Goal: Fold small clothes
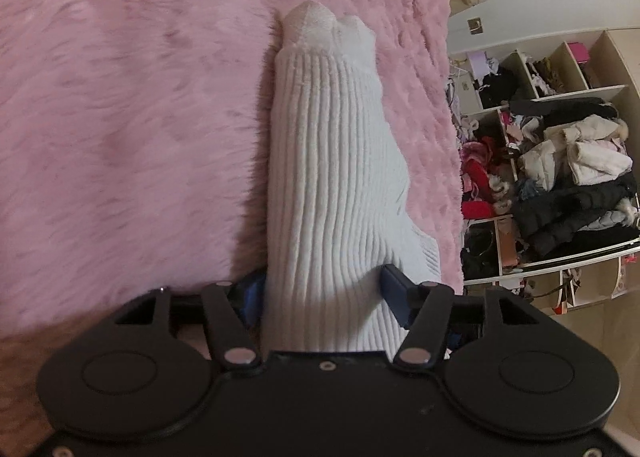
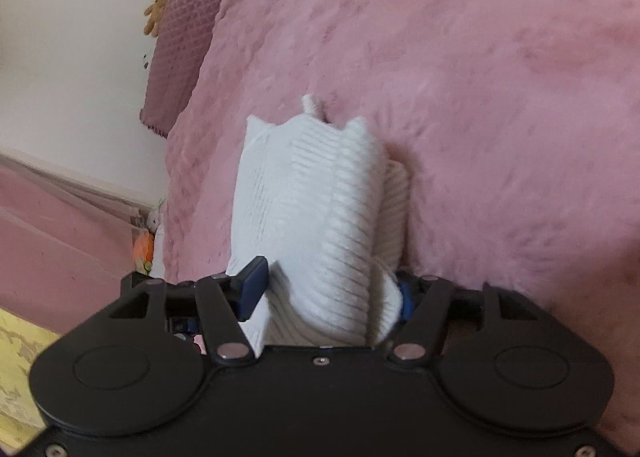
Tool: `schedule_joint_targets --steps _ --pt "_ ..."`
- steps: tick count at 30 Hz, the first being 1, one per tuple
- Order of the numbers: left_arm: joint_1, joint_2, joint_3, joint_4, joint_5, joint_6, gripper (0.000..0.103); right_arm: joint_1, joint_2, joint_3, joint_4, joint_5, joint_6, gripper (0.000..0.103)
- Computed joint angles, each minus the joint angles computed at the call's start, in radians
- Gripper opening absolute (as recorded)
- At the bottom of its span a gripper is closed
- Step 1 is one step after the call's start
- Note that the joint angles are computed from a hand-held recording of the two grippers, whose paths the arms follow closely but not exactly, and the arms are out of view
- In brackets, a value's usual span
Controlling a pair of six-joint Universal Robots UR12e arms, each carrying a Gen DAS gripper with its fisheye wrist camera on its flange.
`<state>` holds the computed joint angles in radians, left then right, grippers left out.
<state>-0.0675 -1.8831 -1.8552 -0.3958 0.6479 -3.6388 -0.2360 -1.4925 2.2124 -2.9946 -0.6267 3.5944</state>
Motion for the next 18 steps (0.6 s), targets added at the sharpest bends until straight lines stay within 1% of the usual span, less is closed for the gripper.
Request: schedule_joint_targets --steps 1,2,3,4,6,7,9,12,15,18 --pt "0.001 0.003 -0.005 0.016 -0.001 -0.006 0.057 0.003 -0.001 0.0 -0.005 -0.005 0.009 0.043" --pt "0.003 0.01 -0.014 0.029 0.0 -0.009 0.056 0.004 0.002 -0.006 -0.009 -0.01 0.022 0.042" --pt "0.003 0.014 -0.02 0.046 -0.001 -0.012 0.053 0.005 0.001 -0.006 -0.013 -0.01 0.03 0.04" --pt "0.007 0.019 -0.026 0.057 -0.007 -0.009 0.045 0.006 -0.002 -0.007 -0.019 -0.009 0.034 0.039" --pt "0.012 0.019 -0.029 0.085 -0.029 -0.034 0.039 0.007 -0.009 -0.009 -0.03 -0.004 0.037 0.039" --pt "0.016 0.02 -0.03 0.104 -0.046 -0.052 0.038 0.009 -0.01 -0.012 -0.035 -0.001 0.038 0.039" --pt "0.017 0.028 -0.029 0.12 -0.058 -0.056 0.037 0.013 -0.016 -0.02 -0.042 0.009 0.041 0.039" --pt "0.021 0.056 -0.029 0.115 -0.061 -0.046 0.037 0.024 -0.017 -0.037 -0.075 0.033 0.069 0.039" --pt "0.037 0.106 -0.047 0.113 -0.049 -0.037 0.037 0.047 -0.022 -0.061 -0.088 0.044 0.071 0.039" --pt "0.072 0.179 -0.09 0.119 -0.043 -0.035 0.037 0.074 -0.011 -0.083 -0.128 0.078 0.09 0.039"
